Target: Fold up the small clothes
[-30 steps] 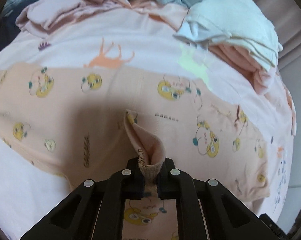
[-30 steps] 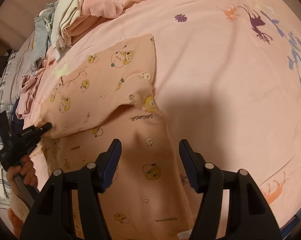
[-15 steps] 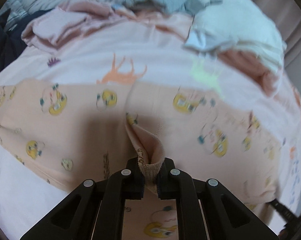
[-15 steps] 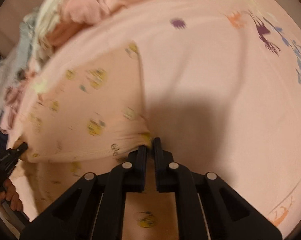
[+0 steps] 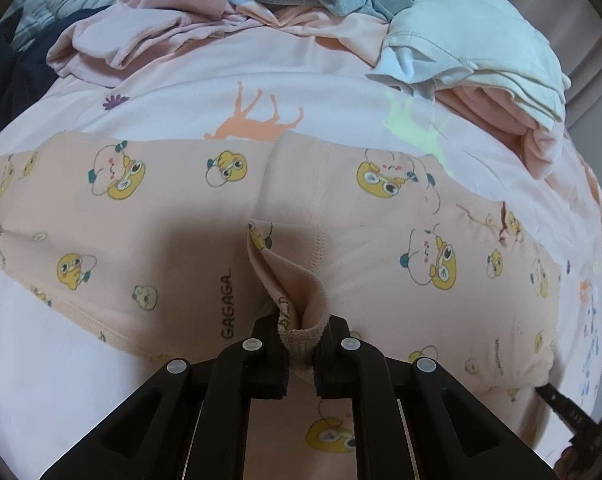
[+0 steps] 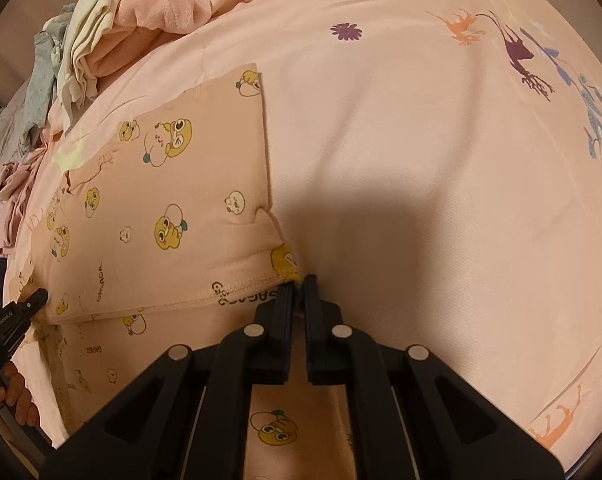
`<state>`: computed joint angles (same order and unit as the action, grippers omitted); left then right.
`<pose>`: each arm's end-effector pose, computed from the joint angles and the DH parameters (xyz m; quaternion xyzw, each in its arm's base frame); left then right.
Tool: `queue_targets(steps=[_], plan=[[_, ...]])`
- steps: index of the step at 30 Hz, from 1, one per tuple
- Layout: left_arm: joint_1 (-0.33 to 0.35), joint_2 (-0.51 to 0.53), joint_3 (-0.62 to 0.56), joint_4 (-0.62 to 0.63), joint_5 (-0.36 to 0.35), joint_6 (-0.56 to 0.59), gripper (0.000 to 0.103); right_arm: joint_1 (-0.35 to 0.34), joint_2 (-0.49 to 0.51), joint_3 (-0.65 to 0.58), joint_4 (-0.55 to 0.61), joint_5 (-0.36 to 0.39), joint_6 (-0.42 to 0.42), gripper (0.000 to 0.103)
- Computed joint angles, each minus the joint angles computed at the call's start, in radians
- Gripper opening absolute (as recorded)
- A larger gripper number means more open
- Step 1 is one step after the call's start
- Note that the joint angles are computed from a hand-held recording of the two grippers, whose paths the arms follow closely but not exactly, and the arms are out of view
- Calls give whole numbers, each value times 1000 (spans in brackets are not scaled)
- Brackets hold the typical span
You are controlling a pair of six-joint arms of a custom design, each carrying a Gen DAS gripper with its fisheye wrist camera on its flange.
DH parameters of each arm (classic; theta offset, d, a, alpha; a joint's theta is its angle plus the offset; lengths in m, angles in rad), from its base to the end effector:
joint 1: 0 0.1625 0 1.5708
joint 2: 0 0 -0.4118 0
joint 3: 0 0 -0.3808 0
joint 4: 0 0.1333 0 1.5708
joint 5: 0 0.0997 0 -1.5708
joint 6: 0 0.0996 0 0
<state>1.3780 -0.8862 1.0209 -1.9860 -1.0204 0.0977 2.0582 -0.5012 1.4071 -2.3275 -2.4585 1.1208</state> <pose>0.0369 -0.7786 0.3764 0.1003 0.9484 -0.1472 0.2624 0.3705 -0.5793 -0.0163 -0.2501 -0.8658 0.2617 0.3456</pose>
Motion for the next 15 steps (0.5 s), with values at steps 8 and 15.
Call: queue_targets(steps=[8,15], plan=[[-9,-32,28,-9,18,25,9,-1,-3,-4,26,9,1,4],[-29,-45,7,-10,24,62,9,5,-17,-24,120,34,25,11]])
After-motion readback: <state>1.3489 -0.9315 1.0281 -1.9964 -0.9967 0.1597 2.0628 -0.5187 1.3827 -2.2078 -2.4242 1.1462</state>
